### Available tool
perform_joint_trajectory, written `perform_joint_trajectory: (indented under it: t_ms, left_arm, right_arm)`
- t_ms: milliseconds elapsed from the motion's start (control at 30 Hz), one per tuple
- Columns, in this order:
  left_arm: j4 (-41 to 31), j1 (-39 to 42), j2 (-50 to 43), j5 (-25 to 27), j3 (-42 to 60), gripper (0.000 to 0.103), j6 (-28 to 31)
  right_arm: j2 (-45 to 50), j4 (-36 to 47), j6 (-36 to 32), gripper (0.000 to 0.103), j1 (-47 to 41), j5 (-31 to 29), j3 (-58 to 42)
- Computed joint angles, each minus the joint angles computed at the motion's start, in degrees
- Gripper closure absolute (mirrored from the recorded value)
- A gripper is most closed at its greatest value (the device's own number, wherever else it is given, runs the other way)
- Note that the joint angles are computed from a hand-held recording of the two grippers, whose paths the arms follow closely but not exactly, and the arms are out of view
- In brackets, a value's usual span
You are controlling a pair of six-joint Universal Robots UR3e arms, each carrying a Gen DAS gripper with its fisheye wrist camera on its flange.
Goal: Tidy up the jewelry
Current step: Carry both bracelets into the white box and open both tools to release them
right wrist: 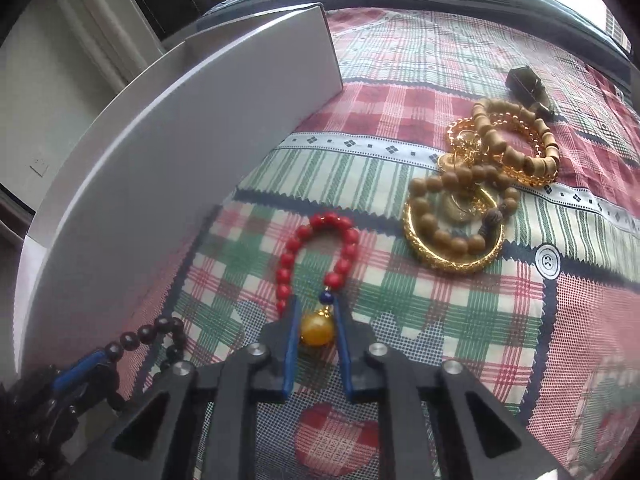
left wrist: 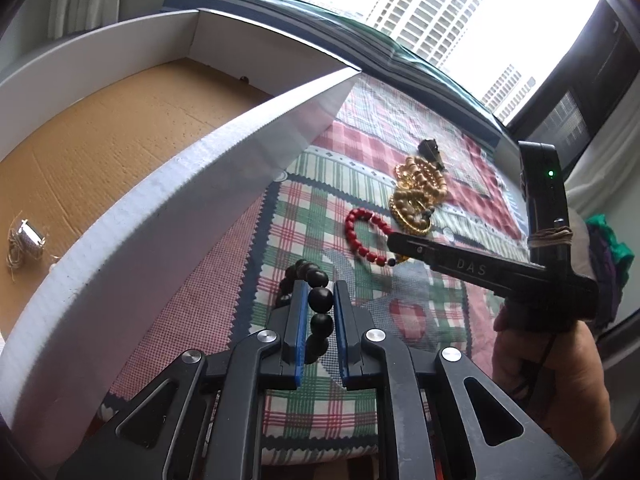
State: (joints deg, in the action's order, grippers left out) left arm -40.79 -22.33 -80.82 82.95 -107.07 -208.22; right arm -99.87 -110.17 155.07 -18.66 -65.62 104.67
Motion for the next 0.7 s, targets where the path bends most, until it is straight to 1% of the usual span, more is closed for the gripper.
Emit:
perform_joint_trajectory:
  t_ms: [67, 167, 233, 333, 433, 467, 533, 600, 700]
  left_arm:
    - [-1.14, -0.32, -0.23, -0.19, 1.93, 0.092, 0.51]
    - [-3.85, -0.75, -0.65, -1.15, 5.94, 0.092, 1.25]
    - [-6.16, -1.07, -0.83, -1.78, 9.07, 0.092, 1.84]
    - [-9.81, -1.55, -0.43, -1.84, 14.07, 0.092, 2.98]
    - [-13.14, -0.78, 1.22, -2.59, 18.33, 0.092, 4.52]
    - [-14.46, -0.18, 1.75, -3.06, 19.91, 0.092, 4.99]
    - [-17.07, 1.35, 2.93, -3.64, 22.86, 0.092, 5.93]
    - [-20.08, 3.89, 4.47, -4.61, 25.71, 0.092, 7.12]
    - [-24.57, 9.44, 7.21, -7.07, 28.50, 0.092, 9.58]
  right_arm:
    - [-6.08, 8.01, -6.66, 0.086, -6.49, 3.46, 0.19]
    - [-8.76, 17.93, -12.34, 0.086, -11.59, 7.19, -5.40]
    - [-9.75, 24.31, -16.09, 0.086, -13.96, 8.62, -10.06]
    - [-10.78, 31.36, -21.36, 0.086, -16.55, 10.11, -15.98]
    - [-9.44, 36.34, -24.21, 0.086, -17.28, 11.72, -22.67]
    - [-7.88, 36.60, -23.89, 0.086, -16.56, 12.21, -25.09]
    - [-6.98, 39.69, -25.28, 0.086, -16.46, 13.55, -29.47]
    - [-5.28, 40.89, -24.83, 0.086, -14.74, 14.60, -34.02]
    - [-1.04, 39.46, -21.07, 0.086, -9.59, 15.59, -41.08]
